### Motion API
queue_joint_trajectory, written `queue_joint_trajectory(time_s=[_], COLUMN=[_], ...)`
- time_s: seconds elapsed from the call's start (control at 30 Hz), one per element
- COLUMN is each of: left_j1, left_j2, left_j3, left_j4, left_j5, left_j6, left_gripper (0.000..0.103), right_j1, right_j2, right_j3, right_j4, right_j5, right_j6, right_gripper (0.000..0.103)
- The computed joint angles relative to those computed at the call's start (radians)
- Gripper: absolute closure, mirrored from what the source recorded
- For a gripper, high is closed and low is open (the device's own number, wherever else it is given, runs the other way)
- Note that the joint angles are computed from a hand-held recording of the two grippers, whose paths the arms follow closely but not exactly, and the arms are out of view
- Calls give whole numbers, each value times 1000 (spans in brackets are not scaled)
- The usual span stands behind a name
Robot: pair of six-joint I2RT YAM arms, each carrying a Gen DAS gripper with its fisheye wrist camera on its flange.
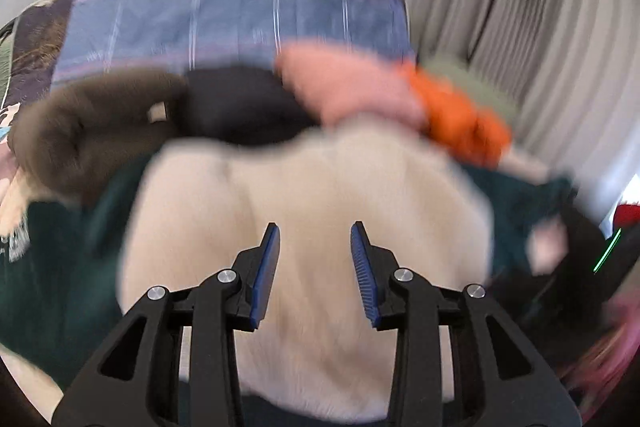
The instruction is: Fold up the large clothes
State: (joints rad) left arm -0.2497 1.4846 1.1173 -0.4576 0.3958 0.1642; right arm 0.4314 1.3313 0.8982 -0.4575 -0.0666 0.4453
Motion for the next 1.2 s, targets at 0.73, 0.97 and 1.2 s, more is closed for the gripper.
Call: queue_joint_trajectory(time_s=[0.73,0.97,1.2], left_j1=[40,347,834], left_j2=[-192,-245,84], left_j3=[-264,-210,-19], left_j4=[5,-74,-54], left_j5=[-135,61,74], left_j6=[100,34,-40], left_gripper=[54,44,44], right_j1=[139,139,186], right_j2=[-14,108,275], right_j3=[96,220,161], right_j4=[-65,-8,102], right_j5=[194,156,244], right_j6=[12,-18,33], right_gripper=[48,48,47])
